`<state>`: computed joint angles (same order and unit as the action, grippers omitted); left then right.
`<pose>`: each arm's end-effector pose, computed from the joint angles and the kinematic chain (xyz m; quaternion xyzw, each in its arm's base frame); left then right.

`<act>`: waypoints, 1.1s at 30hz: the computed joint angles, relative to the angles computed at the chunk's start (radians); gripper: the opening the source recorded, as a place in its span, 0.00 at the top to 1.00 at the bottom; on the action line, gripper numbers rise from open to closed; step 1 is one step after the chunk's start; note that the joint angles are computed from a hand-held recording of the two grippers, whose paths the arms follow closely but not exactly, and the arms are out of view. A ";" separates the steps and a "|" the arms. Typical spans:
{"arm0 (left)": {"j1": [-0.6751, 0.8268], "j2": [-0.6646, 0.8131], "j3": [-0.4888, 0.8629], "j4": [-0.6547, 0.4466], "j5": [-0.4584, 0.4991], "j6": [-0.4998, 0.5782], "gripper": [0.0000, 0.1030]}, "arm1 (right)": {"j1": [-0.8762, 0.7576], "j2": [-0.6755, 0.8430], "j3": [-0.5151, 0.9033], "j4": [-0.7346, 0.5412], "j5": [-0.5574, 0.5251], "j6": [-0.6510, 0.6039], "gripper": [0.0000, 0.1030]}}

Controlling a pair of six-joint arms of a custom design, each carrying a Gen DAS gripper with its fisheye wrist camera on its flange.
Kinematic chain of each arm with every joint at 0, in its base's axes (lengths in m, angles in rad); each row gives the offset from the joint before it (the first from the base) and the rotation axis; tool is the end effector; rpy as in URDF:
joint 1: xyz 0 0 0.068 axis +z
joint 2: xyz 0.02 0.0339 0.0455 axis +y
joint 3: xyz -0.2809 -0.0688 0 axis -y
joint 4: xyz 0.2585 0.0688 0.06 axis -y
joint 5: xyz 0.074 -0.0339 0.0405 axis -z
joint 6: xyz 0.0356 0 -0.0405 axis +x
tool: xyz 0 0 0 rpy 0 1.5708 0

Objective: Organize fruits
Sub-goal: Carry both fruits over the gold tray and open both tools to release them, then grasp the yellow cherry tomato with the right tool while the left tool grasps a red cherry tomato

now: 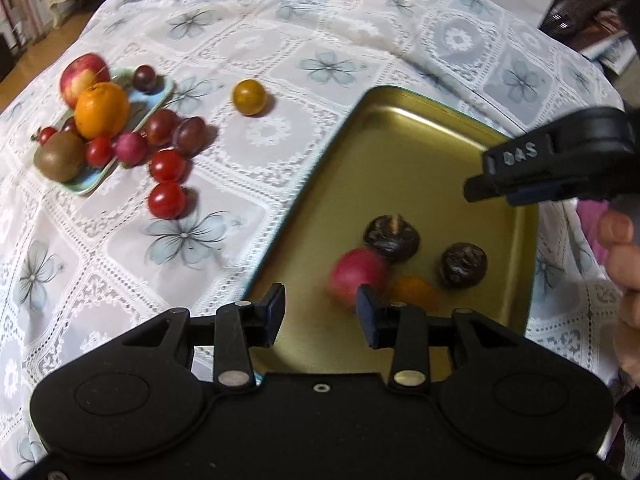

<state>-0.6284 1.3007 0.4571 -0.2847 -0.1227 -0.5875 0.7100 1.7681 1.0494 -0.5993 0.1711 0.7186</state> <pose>0.1713 -0.1191 0.1322 0.0065 0.9739 -0.0760 0.2140 0.2591 0.2147 0.1583 0.0150 0.9883 0.0182 0.1504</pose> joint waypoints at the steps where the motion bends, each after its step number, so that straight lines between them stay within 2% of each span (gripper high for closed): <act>1: 0.012 -0.002 0.000 -0.005 -0.001 -0.003 0.54 | -0.001 0.002 0.001 0.001 -0.004 -0.002 0.60; 11: 0.264 -0.112 -0.004 -0.074 0.075 0.051 0.54 | 0.006 0.038 0.074 -0.016 -0.033 -0.037 0.60; 17: 0.431 -0.106 0.031 -0.102 0.104 0.109 0.54 | 0.025 0.081 0.167 -0.044 -0.040 -0.079 0.60; 23: 0.531 0.032 0.085 -0.052 0.142 0.155 0.54 | 0.034 0.122 0.245 -0.043 -0.059 -0.127 0.60; 33: 0.524 0.303 0.135 0.117 0.171 0.200 0.54 | 0.040 0.265 0.410 -0.053 -0.079 -0.184 0.59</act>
<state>-0.1046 1.6037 0.5919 -0.1676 0.0478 -0.3870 0.7500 2.0327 1.4592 -0.6527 0.0917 0.5345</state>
